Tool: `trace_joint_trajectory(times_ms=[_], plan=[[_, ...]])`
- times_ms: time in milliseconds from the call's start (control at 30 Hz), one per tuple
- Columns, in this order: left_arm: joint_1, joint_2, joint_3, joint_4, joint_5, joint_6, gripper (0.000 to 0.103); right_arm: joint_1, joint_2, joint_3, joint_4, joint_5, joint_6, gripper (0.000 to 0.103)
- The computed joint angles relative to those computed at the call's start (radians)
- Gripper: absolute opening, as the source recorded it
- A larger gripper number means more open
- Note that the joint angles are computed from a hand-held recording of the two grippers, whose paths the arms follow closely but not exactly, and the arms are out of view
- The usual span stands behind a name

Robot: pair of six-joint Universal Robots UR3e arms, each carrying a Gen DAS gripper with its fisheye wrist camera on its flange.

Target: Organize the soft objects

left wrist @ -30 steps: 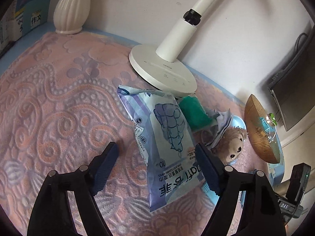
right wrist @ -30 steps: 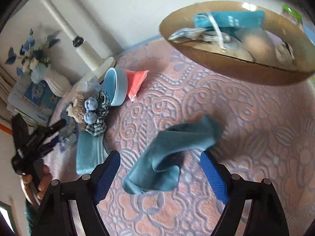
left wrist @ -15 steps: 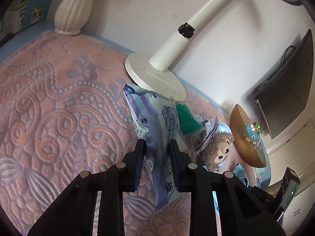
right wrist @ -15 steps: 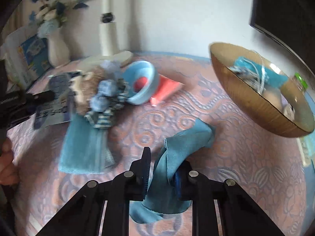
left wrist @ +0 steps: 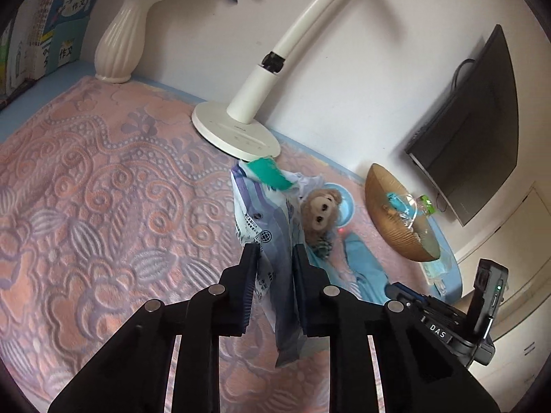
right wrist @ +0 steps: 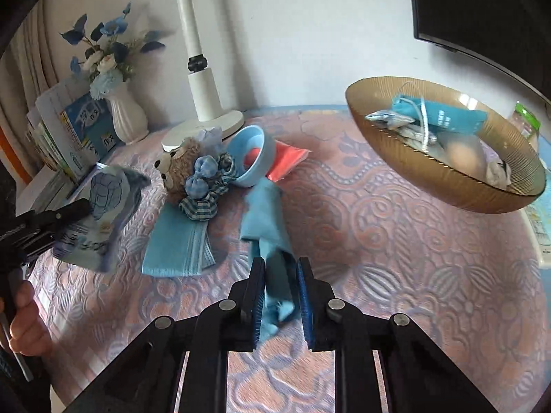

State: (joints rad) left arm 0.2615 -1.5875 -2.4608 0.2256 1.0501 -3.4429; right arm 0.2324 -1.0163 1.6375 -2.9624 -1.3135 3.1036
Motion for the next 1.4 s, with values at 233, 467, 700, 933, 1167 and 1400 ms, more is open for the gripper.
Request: trace_joint_trajectory(times_ms=[233, 467, 700, 933, 1167, 1400], plan=[[-0.19, 0.053, 0.118, -0.192, 0.214, -0.002, 0.044, -0.066, -0.109, 0.133, -0.026, 0.02, -0.077, 0.018], [-0.188, -0.021, 0.12, -0.245, 0.238, -0.071, 0.087, -0.151, -0.112, 0.155, 0.107, 0.126, -0.117, 0.028], [-0.385, -0.168, 0.339, -0.411, 0.515, -0.067, 0.074, -0.17, -0.07, 0.018, 0.226, 0.242, -0.029, 0.087], [-0.444, -0.173, 0.332, -0.359, 0.57, -0.029, 0.045, 0.028, 0.121, -0.3, 0.345, -0.029, -0.051, 0.041], [-0.401, 0.005, 0.185, -0.259, 0.469, -0.013, 0.045, 0.057, 0.053, -0.153, 0.189, -0.015, -0.129, 0.008], [-0.5, -0.042, 0.438, -0.39, 0.51, 0.01, 0.045, -0.104, -0.17, 0.022, 0.122, 0.202, -0.07, 0.008]])
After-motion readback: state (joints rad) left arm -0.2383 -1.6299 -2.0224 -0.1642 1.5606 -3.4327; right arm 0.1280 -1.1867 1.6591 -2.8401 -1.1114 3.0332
